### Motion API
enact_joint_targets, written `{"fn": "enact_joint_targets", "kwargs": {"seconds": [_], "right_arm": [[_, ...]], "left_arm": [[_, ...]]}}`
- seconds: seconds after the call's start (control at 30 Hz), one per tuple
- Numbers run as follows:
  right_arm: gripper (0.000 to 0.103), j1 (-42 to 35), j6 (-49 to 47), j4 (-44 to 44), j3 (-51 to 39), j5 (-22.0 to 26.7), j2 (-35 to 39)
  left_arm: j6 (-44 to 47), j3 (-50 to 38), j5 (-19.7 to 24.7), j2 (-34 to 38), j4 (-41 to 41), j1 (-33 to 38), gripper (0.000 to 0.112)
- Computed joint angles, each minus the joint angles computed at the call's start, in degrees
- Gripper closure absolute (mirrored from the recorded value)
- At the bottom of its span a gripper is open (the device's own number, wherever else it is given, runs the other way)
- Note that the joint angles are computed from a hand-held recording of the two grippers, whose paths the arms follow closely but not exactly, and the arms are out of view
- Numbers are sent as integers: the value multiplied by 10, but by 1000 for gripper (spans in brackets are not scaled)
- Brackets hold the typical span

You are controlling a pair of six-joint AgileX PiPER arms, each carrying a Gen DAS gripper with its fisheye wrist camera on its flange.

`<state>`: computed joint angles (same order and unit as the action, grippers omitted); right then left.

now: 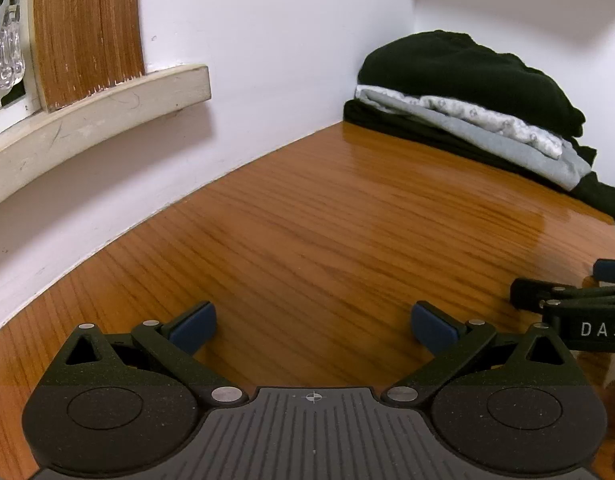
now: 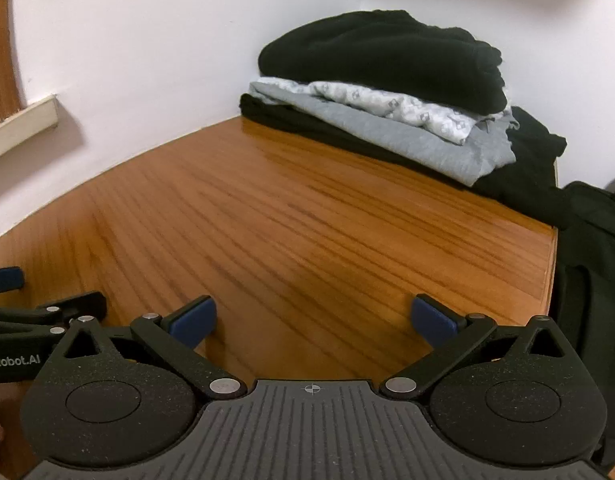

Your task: Fold clothes

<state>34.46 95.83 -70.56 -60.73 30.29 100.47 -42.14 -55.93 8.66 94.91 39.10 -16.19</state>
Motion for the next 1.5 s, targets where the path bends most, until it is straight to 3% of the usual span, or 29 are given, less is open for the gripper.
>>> {"fn": "enact_joint_targets", "kwargs": {"seconds": [1.5], "right_arm": [[0, 2, 4, -12, 7, -7, -4]], "left_arm": [[21, 2, -2, -2, -19, 3, 9]]}}
